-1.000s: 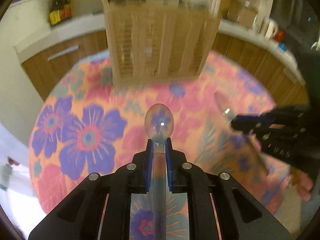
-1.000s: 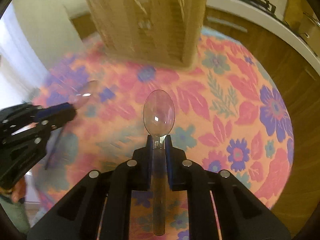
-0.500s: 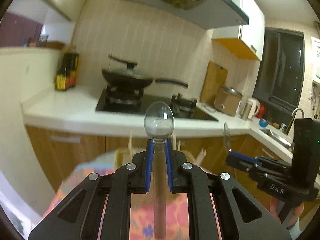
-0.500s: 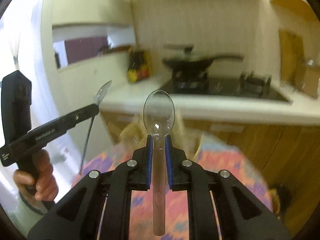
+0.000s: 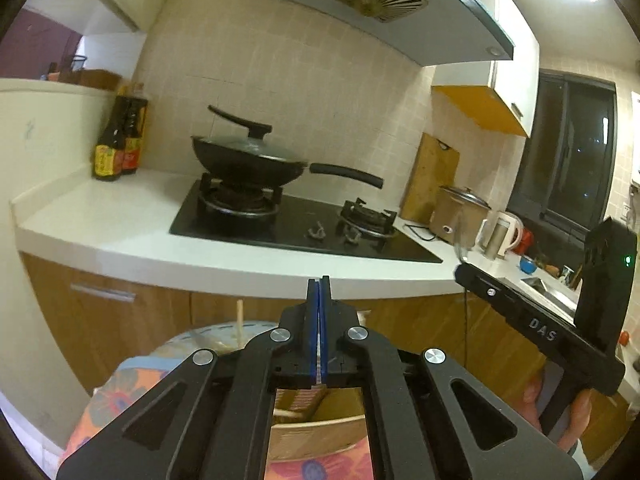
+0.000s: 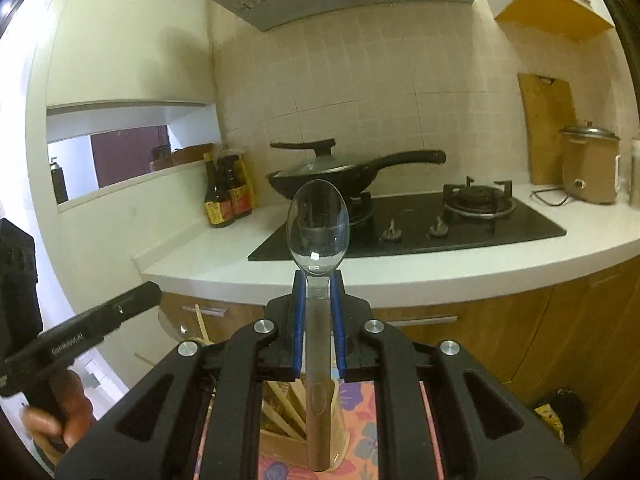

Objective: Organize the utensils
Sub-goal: 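Lift both spoons into the basket and open both tools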

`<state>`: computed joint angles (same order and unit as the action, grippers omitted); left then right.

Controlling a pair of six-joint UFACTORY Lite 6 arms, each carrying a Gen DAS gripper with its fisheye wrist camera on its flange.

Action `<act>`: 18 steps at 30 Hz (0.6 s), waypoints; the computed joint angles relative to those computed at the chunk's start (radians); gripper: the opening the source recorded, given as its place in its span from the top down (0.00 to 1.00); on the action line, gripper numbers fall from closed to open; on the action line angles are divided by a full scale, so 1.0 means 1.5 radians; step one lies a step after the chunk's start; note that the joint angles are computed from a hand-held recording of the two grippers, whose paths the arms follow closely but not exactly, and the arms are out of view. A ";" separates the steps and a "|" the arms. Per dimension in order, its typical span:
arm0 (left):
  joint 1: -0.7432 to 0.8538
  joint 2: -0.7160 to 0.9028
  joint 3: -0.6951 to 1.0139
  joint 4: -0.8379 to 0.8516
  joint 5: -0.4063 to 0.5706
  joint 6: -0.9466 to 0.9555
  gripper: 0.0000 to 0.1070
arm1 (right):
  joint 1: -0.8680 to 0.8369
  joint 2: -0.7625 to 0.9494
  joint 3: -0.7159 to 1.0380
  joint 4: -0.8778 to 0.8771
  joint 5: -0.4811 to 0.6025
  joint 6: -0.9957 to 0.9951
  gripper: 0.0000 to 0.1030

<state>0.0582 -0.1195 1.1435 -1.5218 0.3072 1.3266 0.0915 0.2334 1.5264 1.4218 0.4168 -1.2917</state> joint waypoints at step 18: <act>0.063 -0.081 -0.115 0.012 0.071 0.025 0.98 | 0.023 0.124 0.028 0.357 0.045 -0.289 0.91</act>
